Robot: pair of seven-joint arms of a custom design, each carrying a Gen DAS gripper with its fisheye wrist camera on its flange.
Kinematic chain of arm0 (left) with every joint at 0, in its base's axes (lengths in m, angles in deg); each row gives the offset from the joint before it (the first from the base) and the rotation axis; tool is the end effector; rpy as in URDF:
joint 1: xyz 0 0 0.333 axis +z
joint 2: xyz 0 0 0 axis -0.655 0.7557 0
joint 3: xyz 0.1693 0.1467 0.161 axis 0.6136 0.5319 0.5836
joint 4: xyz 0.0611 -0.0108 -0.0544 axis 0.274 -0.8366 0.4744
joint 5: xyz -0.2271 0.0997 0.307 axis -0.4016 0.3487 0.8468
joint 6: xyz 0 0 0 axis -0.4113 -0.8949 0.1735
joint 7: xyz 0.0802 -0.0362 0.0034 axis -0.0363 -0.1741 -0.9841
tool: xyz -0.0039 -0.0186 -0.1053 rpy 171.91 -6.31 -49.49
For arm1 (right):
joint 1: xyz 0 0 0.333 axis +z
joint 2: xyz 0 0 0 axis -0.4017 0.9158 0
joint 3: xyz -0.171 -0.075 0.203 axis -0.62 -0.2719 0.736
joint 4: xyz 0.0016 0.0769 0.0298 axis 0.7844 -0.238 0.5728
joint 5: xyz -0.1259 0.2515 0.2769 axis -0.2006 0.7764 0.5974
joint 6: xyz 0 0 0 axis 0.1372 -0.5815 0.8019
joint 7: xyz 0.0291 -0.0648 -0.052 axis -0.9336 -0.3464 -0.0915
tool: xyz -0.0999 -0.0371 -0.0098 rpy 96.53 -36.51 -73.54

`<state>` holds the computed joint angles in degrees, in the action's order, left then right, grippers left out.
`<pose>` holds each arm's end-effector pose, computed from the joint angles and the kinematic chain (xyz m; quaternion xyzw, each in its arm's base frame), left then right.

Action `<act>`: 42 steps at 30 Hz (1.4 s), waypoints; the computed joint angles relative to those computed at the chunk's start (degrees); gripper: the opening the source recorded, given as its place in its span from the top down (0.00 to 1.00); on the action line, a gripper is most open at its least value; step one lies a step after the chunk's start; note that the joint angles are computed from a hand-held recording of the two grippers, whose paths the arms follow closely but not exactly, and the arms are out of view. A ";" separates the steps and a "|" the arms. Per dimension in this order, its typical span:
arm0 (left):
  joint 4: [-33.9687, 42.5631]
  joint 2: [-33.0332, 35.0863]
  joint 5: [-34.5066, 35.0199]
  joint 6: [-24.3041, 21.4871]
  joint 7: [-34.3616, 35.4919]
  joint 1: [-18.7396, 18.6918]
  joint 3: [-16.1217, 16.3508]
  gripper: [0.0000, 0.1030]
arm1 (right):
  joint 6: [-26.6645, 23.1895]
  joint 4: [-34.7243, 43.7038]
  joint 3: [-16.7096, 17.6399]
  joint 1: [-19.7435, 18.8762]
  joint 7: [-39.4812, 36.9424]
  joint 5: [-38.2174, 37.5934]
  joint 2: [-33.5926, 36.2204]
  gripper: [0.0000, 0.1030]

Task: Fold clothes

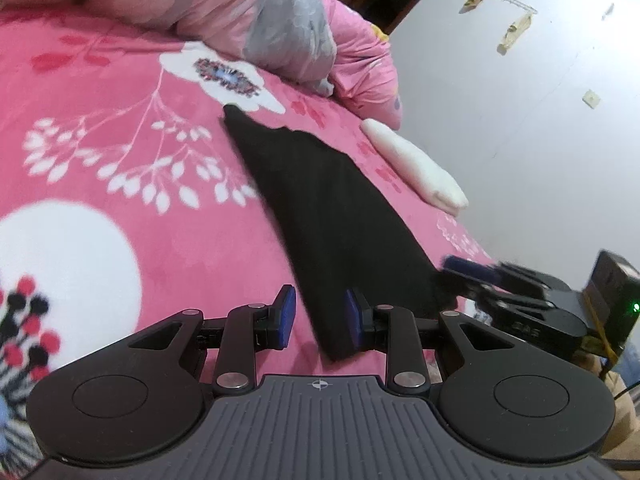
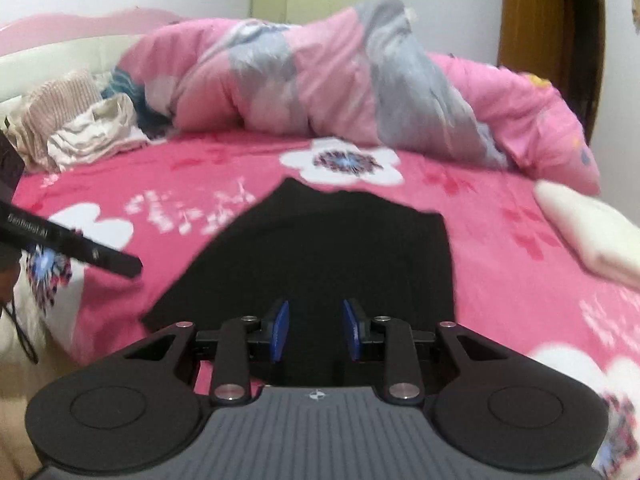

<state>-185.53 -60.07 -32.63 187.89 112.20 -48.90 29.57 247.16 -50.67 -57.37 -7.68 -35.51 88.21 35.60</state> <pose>0.5546 -0.0961 0.4777 -0.6198 0.5962 -0.5063 0.0643 0.5561 0.1233 0.5314 -0.7713 0.4254 -0.2544 0.3993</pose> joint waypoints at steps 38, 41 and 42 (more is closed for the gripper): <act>44.86 34.34 54.31 -8.45 -52.63 4.12 1.83 0.74 | -15.50 5.62 -1.18 -8.54 -27.93 47.74 7.47 0.90; 44.66 33.32 52.64 -10.23 -47.84 7.81 -3.35 0.74 | -15.92 5.87 -0.95 -8.91 -27.80 48.06 7.78 0.90; 45.41 33.79 51.76 -11.39 -45.84 9.09 -5.43 0.74 | -15.96 5.90 -0.88 -8.99 -27.84 48.13 7.81 0.90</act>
<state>-140.12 -26.28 19.13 176.50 66.36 -39.81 24.13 231.20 -44.78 -58.25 -16.67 -63.35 136.33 43.41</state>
